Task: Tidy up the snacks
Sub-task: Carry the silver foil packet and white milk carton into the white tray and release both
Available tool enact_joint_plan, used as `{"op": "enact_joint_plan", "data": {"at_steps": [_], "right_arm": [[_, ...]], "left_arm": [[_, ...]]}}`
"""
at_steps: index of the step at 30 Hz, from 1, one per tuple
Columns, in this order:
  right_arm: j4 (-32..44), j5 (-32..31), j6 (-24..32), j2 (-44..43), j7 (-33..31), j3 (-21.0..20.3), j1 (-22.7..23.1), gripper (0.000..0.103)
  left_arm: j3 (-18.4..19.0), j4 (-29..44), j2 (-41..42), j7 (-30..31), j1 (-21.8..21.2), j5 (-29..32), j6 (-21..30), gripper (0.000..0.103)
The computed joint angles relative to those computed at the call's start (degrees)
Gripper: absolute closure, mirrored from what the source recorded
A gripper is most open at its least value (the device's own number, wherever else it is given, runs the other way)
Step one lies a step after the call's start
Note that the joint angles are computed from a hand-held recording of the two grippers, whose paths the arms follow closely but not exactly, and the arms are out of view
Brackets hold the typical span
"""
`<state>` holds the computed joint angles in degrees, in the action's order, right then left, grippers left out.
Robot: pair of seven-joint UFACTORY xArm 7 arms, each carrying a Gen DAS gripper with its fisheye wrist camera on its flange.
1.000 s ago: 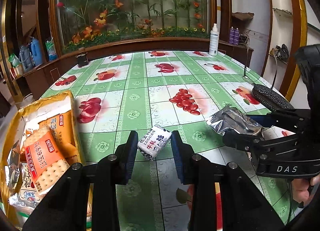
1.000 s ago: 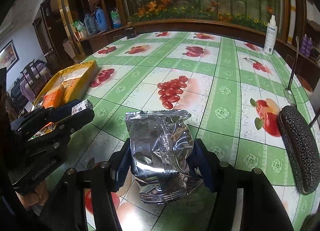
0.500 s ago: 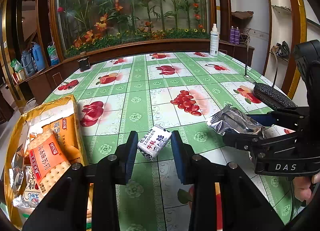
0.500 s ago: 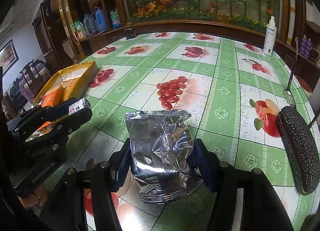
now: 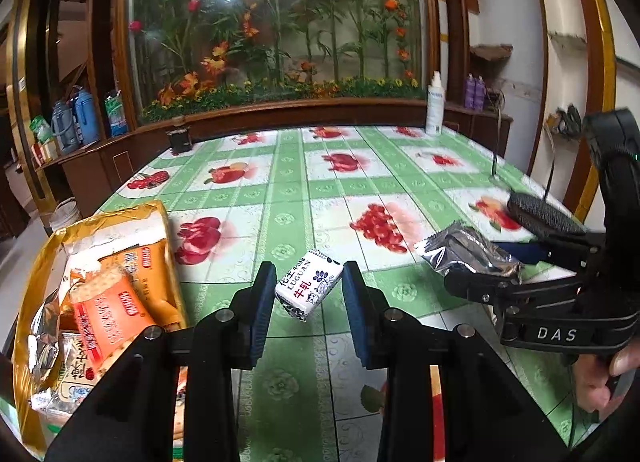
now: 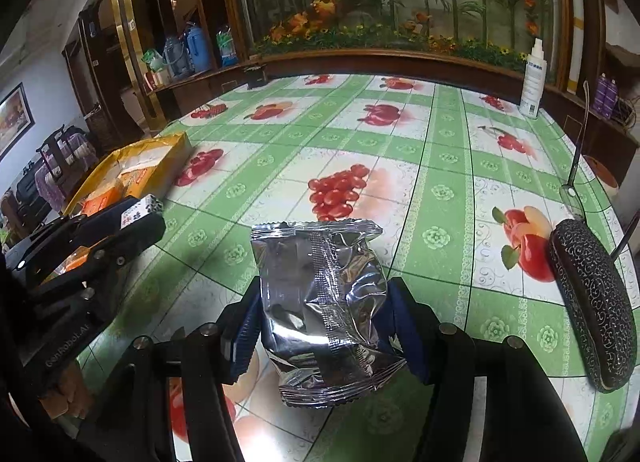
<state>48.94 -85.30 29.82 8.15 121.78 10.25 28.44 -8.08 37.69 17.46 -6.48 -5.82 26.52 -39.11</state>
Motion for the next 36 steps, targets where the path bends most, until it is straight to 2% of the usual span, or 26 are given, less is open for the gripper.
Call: {"op": "enact_joint_plan", "data": {"at_steps": [4,8,10,12,17,19,21,23,25,28,33,36], "right_arm": [[1.93,-3.17,0.89,0.76,3.68,0.57,1.0,0.041],[5.9,-4.29,1.39,3.55,3.83,0.95,2.35,0.042],[8.29,-4.78,0.95,5.29,3.38,0.83,3.16,0.042],[10.64,-5.12,0.78,7.02,2.44,0.67,4.24,0.042],[18.43,-4.72,-0.97,12.59,-2.2,-0.11,7.39,0.042],[21.78,-3.64,-1.55,14.99,-4.71,-0.79,8.88,0.042],[25.31,-2.14,-2.5,17.52,-7.85,-1.57,10.25,0.042],[29.49,0.48,-2.89,20.7,-12.06,-2.2,11.56,0.042],[33.3,4.11,-3.41,23.76,-16.65,-2.6,12.27,0.042],[37.28,7.98,-5.1,26.93,-20.16,-3.74,12.76,0.042],[44.15,13.14,-5.56,31.37,-24.48,-6.41,14.2,0.042],[48.55,17.09,-6.32,34.3,-27.48,-7.46,14.4,0.042]], "left_arm": [[-0.16,0.29,-0.09,-4.97,2.77,2.48,-1.28,0.071],[0.75,0.43,-0.57,-9.86,5.3,4.65,-2.6,0.071],[1.52,0.14,-1.21,-11.49,6.44,5.19,-3.33,0.071],[2.31,0.51,-1.96,-15.23,9.02,8.74,-3.52,0.071],[4.83,1.69,-1.73,-17.79,11.93,9.41,-1.52,0.071],[5.32,2.51,-0.55,-18.84,13.24,8.96,0.27,0.071],[4.43,4.62,1.39,-23.82,16.84,13.36,2.04,0.071],[4.52,5.48,2.3,-25.7,17.67,14.34,3.31,0.071],[2.04,7.33,3.68,-30.48,21.95,19.31,3.83,0.071],[3.67,6.42,2.98,-28.4,20.08,16.02,4.95,0.071],[0.53,10.23,5.46,-38.95,26.13,27.64,5.6,0.071],[1.48,10.79,5.86,-40.63,25.45,28.46,5.24,0.072]]}}
